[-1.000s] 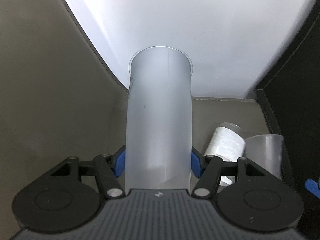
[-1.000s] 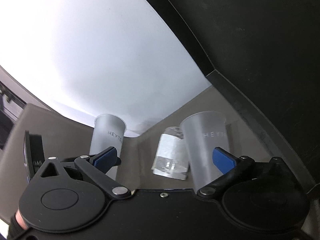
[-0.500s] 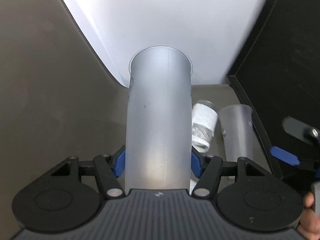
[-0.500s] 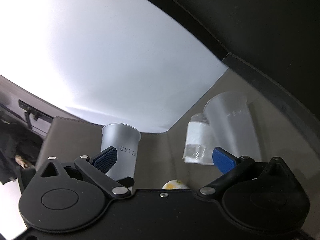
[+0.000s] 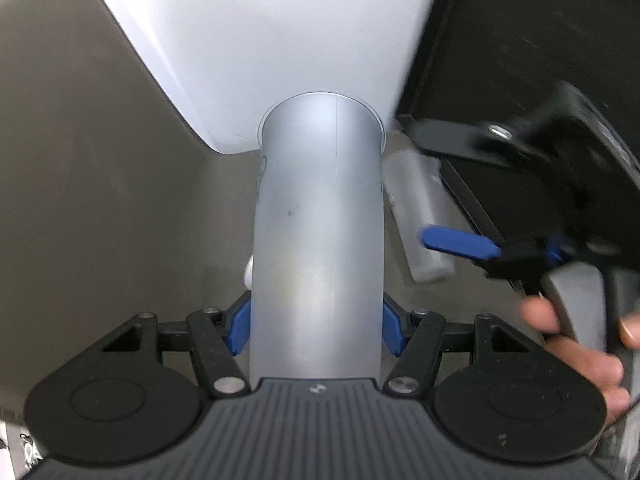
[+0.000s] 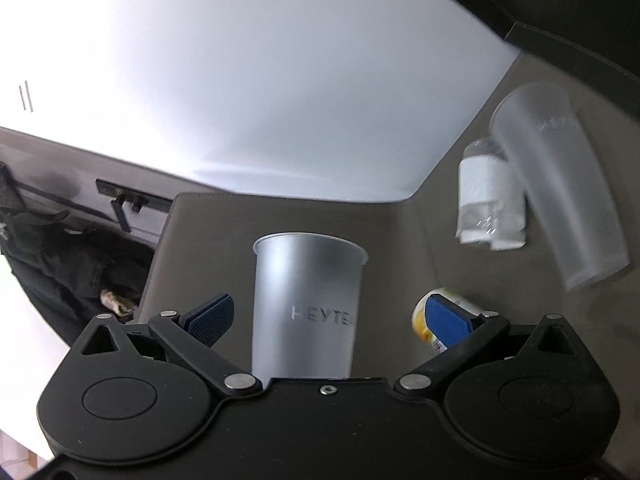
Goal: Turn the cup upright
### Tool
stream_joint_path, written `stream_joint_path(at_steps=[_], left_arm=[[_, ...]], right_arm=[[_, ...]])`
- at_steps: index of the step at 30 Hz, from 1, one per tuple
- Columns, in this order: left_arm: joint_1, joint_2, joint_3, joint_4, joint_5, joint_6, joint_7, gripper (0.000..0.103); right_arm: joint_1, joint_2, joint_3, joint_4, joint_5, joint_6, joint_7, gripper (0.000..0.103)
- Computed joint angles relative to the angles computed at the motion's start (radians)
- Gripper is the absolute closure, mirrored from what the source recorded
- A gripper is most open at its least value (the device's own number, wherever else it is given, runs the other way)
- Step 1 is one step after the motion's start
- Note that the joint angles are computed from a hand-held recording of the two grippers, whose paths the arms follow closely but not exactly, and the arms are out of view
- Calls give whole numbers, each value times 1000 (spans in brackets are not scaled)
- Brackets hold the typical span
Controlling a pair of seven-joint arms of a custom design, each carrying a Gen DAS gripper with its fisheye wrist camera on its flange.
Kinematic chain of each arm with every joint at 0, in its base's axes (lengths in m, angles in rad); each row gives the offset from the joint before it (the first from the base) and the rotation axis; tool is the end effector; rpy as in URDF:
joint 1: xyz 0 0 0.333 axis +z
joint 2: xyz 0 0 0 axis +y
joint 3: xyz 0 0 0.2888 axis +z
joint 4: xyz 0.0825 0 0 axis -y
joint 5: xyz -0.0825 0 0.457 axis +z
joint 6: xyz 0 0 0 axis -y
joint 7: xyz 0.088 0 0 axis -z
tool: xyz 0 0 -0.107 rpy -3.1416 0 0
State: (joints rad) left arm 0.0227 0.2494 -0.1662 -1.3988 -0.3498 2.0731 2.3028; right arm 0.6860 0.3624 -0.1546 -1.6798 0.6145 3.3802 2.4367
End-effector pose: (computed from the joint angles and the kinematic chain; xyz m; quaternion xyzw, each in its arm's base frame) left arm 0.7289 -0.1090 0.5843 -0.3793 0.8820 -0.2623 0.0963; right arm 0.6617 0.3331 0.4888 -0.2277 0.7596 0.0569 0.6066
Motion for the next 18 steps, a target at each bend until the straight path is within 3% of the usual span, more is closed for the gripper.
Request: stream_joint_path(at_steps=[2,5,7,8,15,18], left_arm=[[6,-40,-3,-56,-20,7,35,41],[15,-82,4,-95,-55,-27,67,41],[14,-111,10,-130,-67,-23,95,41],[13,-123,13,-145,-73,-22,108,41],[-3,-208,34,-245,-113,-13,181,41],[-11,-238,43,-283,-128,0,213,41]], right_arm=[[-100,1,112,0,-70,9,32,0],[-178,-2,200,-7,-136,11,80,0],[-272,-4,301,-21,-227,39,135,0],[-287,-9,317,-28,-253,43,154,0],[-287,-39,316,-62,-323,49,221,0],[-228,-51,260,-72,-289,50,197,0]])
